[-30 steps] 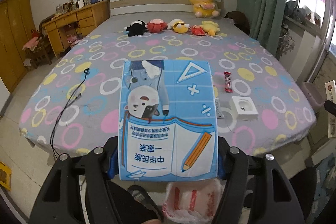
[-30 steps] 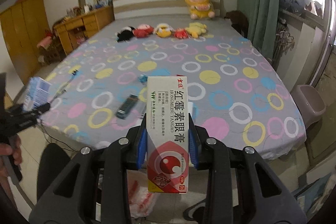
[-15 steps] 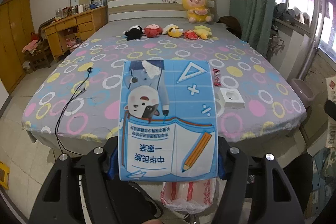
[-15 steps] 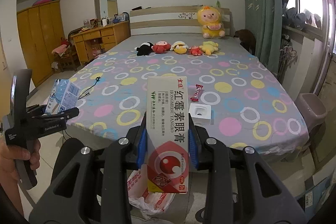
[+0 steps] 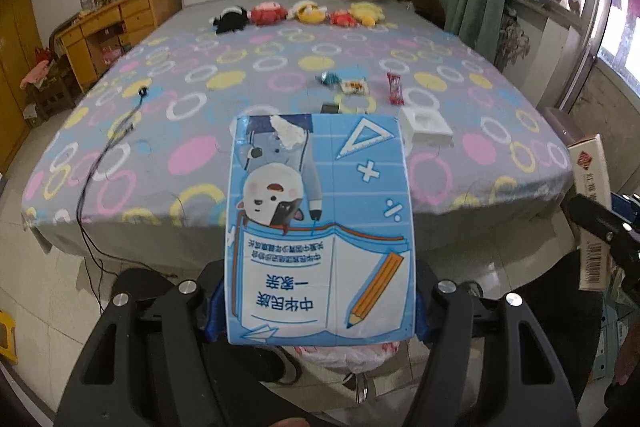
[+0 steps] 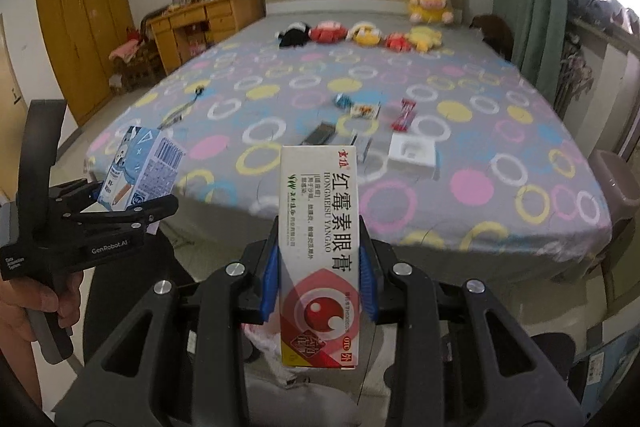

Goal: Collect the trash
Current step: 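Lift the blue carton with left tool while right tool lifts the red-white box, then lower both tools over the trash bag and open them, dropping both boxes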

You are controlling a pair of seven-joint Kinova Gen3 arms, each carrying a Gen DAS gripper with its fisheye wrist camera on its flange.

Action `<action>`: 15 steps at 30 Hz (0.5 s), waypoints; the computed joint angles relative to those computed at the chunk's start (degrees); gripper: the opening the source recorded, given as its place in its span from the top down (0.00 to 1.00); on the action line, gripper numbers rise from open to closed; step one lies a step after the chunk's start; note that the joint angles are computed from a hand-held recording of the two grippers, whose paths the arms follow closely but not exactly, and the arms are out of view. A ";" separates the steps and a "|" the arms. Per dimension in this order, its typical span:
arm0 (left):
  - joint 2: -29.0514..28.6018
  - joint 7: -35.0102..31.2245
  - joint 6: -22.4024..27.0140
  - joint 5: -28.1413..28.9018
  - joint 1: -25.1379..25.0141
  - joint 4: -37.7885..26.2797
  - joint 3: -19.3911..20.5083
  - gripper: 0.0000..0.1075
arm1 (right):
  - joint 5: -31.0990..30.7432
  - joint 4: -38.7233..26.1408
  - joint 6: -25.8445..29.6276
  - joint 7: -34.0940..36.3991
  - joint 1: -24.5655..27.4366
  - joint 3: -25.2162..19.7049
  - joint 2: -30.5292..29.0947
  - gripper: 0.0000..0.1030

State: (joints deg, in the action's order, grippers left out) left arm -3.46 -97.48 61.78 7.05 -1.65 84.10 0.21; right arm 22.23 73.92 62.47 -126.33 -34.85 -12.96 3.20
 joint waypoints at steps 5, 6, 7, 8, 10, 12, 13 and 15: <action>2.99 0.09 0.34 0.51 -0.01 2.07 0.11 0.40 | -5.01 0.91 -1.15 3.13 1.07 0.94 3.13 0.69; 3.69 0.14 0.56 0.68 0.02 2.32 0.23 0.40 | -6.22 1.09 -1.41 3.86 1.30 1.18 3.81 0.69; 4.27 0.28 0.55 0.72 0.06 2.60 0.36 0.40 | -7.17 1.05 -1.38 4.42 1.36 1.39 4.81 0.69; 5.39 0.29 0.52 0.93 0.06 3.08 0.44 0.40 | -7.66 1.26 -1.60 4.85 1.28 1.63 5.35 0.69; 7.07 0.61 0.76 1.19 0.02 3.34 0.61 0.40 | -8.90 1.00 -1.58 6.28 1.26 2.07 7.07 0.69; 9.27 1.25 0.68 1.17 0.07 3.81 0.79 0.40 | -10.34 0.72 -1.54 7.88 1.45 2.59 9.14 0.69; 10.16 1.69 0.38 1.02 0.10 4.21 0.85 0.40 | -10.89 0.66 -1.49 8.32 1.37 2.84 10.00 0.69; 12.59 3.13 -0.44 -0.62 0.88 4.68 1.20 0.40 | -13.53 0.39 -1.60 10.44 2.39 3.28 12.49 0.69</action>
